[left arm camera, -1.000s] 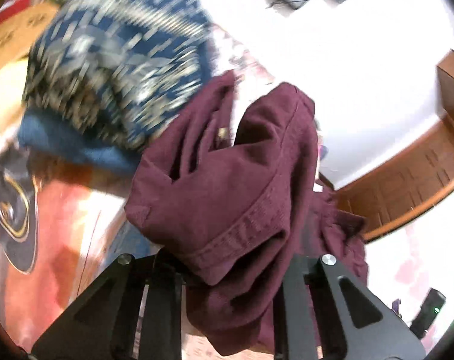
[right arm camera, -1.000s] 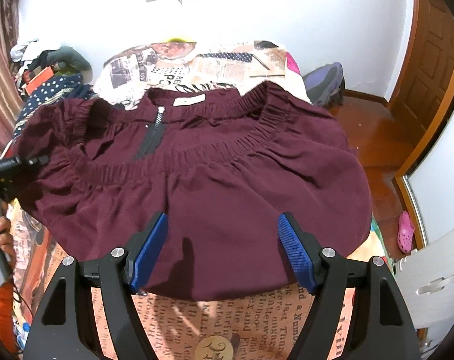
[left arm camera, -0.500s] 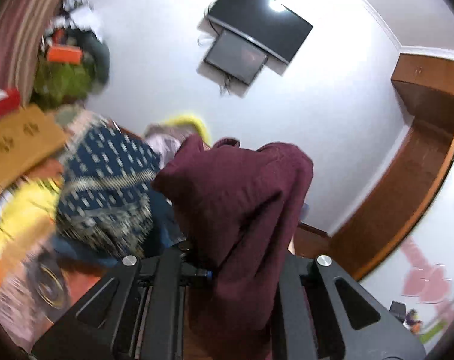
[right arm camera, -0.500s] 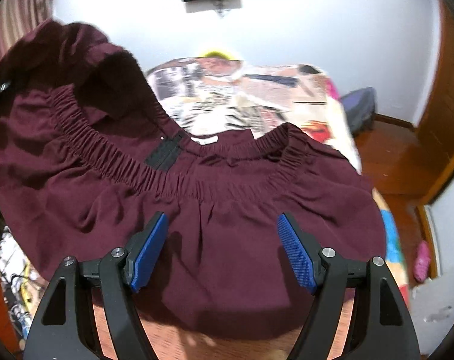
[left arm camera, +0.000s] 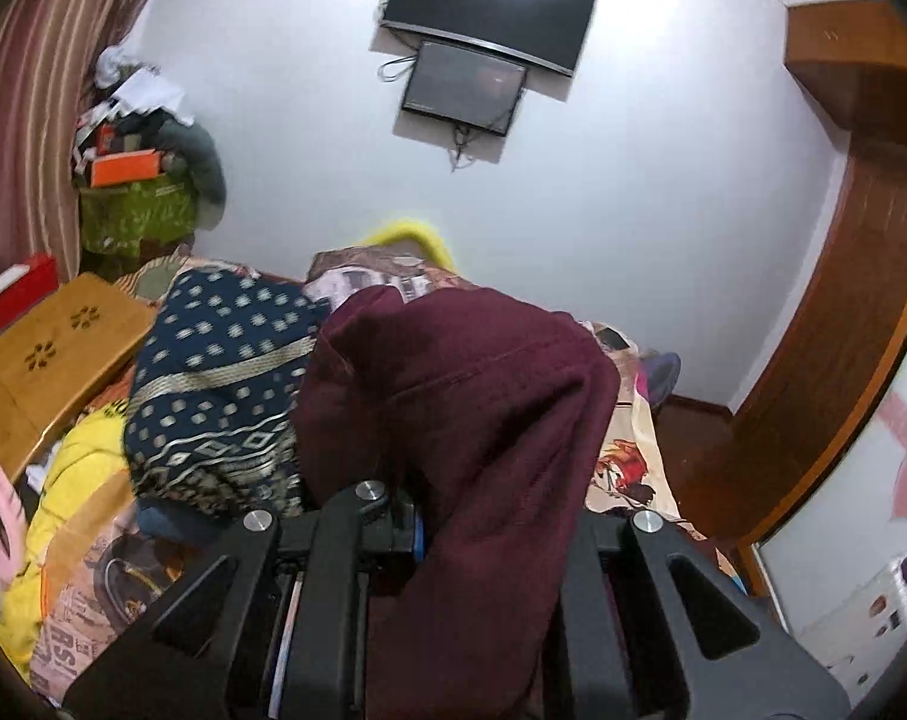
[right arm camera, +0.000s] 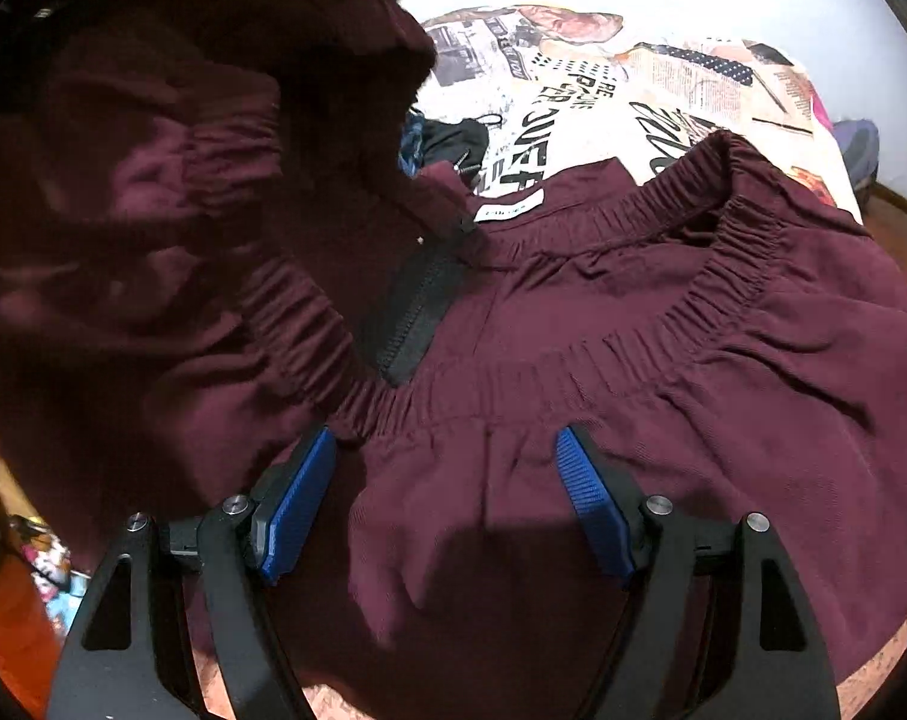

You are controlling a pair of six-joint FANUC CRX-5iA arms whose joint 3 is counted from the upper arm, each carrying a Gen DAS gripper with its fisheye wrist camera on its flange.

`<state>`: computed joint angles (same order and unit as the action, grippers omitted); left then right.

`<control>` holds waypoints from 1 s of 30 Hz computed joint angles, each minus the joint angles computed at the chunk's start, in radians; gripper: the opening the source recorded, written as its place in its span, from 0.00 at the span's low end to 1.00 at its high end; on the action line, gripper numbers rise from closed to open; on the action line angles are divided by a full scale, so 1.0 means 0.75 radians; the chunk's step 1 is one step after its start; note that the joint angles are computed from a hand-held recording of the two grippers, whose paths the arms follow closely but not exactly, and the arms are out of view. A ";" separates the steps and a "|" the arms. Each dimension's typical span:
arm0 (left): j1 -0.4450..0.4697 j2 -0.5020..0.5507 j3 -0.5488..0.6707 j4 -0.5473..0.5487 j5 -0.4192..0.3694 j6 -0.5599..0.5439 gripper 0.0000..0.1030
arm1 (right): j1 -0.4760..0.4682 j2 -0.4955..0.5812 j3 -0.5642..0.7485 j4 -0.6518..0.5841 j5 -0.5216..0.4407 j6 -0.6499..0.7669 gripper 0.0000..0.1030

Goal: Fold large clothes

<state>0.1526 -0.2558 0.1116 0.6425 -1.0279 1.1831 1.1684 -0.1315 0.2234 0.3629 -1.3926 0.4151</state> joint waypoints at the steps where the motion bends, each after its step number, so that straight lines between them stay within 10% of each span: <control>1: -0.034 0.011 0.016 -0.019 0.012 0.011 0.11 | 0.003 -0.027 -0.021 0.011 0.007 -0.022 0.71; 12: -0.502 0.168 0.222 -0.262 0.001 0.110 0.11 | 0.217 -0.308 -0.282 0.420 -0.295 -0.473 0.72; 22: -0.713 0.211 0.176 -0.352 -0.314 0.054 0.12 | 0.432 -0.464 -0.385 0.521 -0.661 -0.743 0.72; 30: -0.729 0.118 0.104 -0.403 -0.357 -0.054 0.41 | 0.588 -0.474 -0.361 0.587 -0.862 -0.800 0.72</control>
<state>-0.3943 -0.1675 0.1900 0.3405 -1.2955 1.1426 1.6092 -0.4868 -0.0470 0.8032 -2.0390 -0.1848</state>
